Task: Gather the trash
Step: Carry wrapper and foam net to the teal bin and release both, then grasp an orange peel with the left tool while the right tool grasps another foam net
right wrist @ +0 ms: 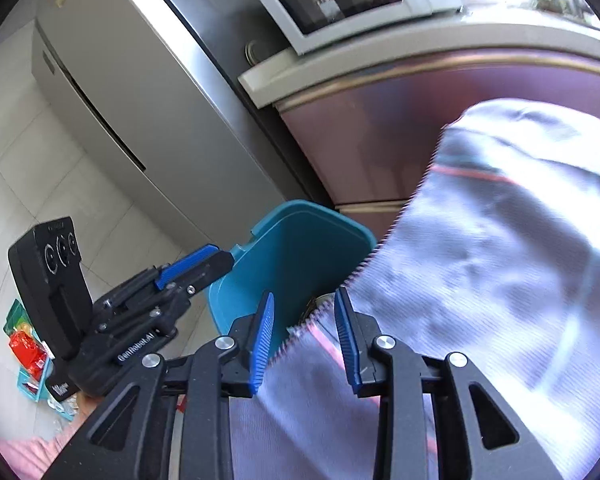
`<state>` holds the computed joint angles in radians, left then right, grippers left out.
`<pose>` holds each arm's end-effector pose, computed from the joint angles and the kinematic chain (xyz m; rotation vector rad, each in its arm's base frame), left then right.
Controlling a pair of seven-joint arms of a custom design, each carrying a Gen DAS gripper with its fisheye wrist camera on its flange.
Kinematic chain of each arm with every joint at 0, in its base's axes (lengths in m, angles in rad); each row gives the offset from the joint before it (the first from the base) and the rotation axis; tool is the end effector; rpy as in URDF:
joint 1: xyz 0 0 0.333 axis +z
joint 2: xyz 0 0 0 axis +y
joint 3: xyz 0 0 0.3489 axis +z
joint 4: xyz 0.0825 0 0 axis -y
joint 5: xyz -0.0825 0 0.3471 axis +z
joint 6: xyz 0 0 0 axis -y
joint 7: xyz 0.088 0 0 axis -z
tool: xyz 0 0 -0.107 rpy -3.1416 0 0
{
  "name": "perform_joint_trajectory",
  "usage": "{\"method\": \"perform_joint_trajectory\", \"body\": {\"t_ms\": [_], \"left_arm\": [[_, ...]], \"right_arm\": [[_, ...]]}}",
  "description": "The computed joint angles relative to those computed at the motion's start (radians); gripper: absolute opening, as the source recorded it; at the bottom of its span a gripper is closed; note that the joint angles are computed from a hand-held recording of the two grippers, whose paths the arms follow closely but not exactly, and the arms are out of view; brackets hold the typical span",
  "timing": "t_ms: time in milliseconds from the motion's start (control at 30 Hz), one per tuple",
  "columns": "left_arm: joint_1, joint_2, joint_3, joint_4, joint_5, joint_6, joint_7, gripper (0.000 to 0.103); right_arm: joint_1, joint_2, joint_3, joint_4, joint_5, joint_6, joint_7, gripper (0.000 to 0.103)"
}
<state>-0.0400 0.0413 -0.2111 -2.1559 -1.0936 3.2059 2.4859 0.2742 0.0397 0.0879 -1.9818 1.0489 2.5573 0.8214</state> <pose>0.5382 -0.0495 0.5173 -1.6499 1.7145 -1.0296 0.5394 0.1902 0.5479 -1.8292 1.2689 0.0529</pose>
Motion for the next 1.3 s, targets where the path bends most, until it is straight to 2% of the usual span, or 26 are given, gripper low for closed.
{"method": "perform_joint_trajectory", "body": {"t_ms": [67, 200, 267, 333, 600, 867, 1067, 1167, 1300], "left_arm": [[-0.006, -0.013, -0.024, 0.029, -0.15, -0.013, 0.147, 0.04], [-0.065, -0.035, -0.015, 0.077, -0.359, -0.066, 0.363, 0.045], [-0.096, -0.04, -0.011, 0.091, -0.406, -0.091, 0.414, 0.05], [-0.125, -0.038, -0.014, 0.105, -0.413, -0.121, 0.431, 0.053], [-0.223, 0.018, -0.066, 0.16, -0.239, -0.164, 0.331, 0.057], [-0.275, 0.134, -0.107, 0.227, 0.185, -0.173, -0.018, 0.057], [-0.326, 0.235, -0.077, 0.332, 0.469, -0.202, -0.221, 0.057], [-0.345, 0.274, -0.063, 0.378, 0.58, -0.224, -0.298, 0.057], [-0.363, 0.343, -0.051, 0.471, 0.71, -0.296, -0.404, 0.057]], "right_arm": [[-0.007, -0.057, -0.01, -0.054, 0.023, 0.025, -0.045, 0.035], [-0.007, -0.181, -0.051, -0.167, 0.062, 0.087, -0.116, 0.04], [-0.005, -0.243, -0.075, -0.224, 0.075, 0.133, -0.132, 0.044], [-0.003, -0.295, -0.094, -0.274, 0.069, 0.187, -0.121, 0.044], [-0.027, -0.475, -0.18, -0.463, -0.024, 0.356, -0.007, 0.046], [-0.063, -0.574, -0.255, -0.583, -0.143, 0.468, 0.121, 0.046], [-0.059, -0.588, -0.324, -0.624, -0.193, 0.54, 0.192, 0.046], [-0.078, -0.579, -0.348, -0.634, -0.23, 0.54, 0.239, 0.046], [-0.046, -0.561, -0.406, -0.636, -0.266, 0.536, 0.275, 0.046]]}}
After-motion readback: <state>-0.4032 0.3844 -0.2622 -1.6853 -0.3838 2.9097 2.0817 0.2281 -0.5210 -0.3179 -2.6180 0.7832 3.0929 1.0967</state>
